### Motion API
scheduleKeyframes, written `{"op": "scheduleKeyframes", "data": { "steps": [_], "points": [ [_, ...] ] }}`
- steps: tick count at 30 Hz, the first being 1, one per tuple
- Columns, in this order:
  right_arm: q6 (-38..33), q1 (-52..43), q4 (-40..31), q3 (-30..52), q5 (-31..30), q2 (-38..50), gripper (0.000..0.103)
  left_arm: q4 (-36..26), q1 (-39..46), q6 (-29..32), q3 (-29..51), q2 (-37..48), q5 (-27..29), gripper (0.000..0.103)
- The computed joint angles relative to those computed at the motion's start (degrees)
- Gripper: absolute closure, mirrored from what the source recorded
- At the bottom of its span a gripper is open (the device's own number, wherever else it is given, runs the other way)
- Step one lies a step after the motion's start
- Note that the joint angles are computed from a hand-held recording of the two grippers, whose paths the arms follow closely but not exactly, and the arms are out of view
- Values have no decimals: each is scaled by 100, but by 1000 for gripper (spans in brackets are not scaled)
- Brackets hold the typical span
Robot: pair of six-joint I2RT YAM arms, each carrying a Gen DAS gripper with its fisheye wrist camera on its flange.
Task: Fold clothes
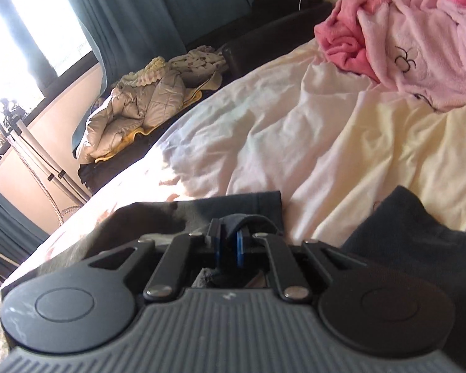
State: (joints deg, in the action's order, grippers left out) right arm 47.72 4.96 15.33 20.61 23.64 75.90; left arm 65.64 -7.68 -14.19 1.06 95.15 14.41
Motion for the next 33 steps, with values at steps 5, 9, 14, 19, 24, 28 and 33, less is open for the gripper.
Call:
{"op": "scheduleKeyframes", "data": {
  "steps": [5,9,14,19,24,28,33],
  "points": [
    [-1637,-584,463,502,242,-283,101,621,-38,21,-84,352,81,2],
    [-2298,-1141,904,387,-26,259,102,620,-196,-17,49,550,-3,2],
    [-2082,-1689,1401,118,-821,1655,102,242,-405,33,169,451,-257,2],
    [-1490,-813,1506,638,-602,2060,100,28,-1232,784,353,792,-1829,2],
    [-464,60,766,2522,-1224,3330,97,-497,-1048,829,762,1100,-1627,2],
    [30,443,564,3832,-1377,4502,40,-285,-959,920,824,1388,-1489,1],
    [192,749,-46,5266,-1118,5517,37,-10,-743,865,864,1636,-1148,0]
  ]
}}
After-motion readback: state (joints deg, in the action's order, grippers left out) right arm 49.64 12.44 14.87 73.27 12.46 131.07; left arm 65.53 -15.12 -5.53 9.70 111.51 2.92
